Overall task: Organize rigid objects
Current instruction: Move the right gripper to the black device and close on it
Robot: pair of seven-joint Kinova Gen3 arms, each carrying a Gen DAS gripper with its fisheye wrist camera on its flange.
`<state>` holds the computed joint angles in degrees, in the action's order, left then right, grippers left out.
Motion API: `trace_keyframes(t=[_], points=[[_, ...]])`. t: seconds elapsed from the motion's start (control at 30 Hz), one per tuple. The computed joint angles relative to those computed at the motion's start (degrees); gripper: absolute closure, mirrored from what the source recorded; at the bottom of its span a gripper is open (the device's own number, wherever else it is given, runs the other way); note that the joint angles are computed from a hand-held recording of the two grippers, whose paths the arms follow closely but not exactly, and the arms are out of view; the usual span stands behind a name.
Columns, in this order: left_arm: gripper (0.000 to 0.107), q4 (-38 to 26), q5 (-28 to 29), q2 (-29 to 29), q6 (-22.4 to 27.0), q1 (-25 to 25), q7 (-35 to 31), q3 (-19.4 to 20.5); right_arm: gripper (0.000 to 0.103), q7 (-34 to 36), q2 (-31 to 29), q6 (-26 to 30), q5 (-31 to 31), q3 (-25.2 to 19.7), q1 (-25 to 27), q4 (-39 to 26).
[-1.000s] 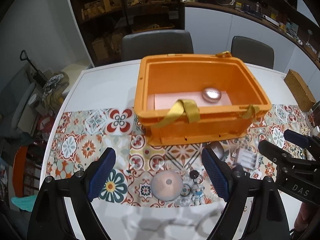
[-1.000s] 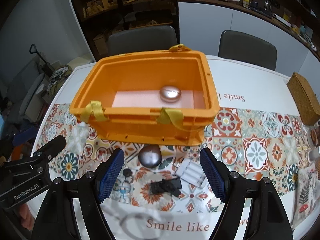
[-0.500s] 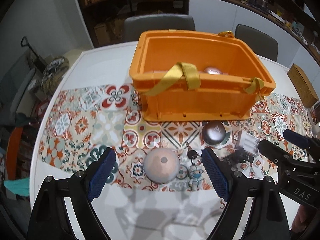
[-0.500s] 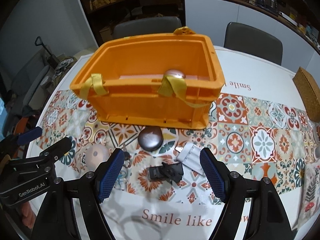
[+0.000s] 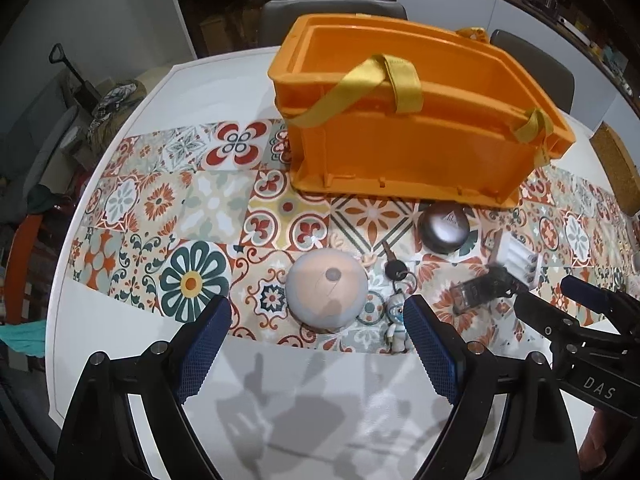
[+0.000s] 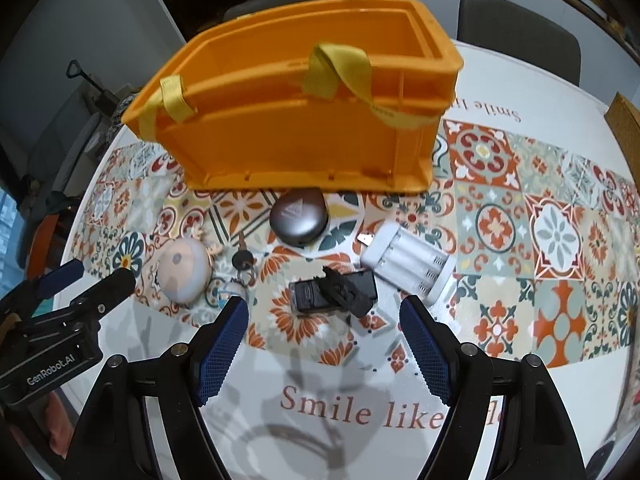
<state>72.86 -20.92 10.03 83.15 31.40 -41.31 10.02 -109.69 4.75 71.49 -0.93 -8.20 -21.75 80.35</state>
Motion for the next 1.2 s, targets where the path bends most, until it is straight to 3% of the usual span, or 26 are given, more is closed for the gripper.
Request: trace_keyframes(t=[0.53,1.2], points=[[0.019,1.4,4.2,3.1,0.5,-0.6,0.4,-0.9,0.025,9.1,5.0,1.0,-7.4,1.0,3.0,0.8],[0.019,2.3,6.2,5.4,-0.1,-1.8,-1.0,-2.2,0.025,7.6,11.4,0.7,0.0,0.9,-2.2,-2.5]])
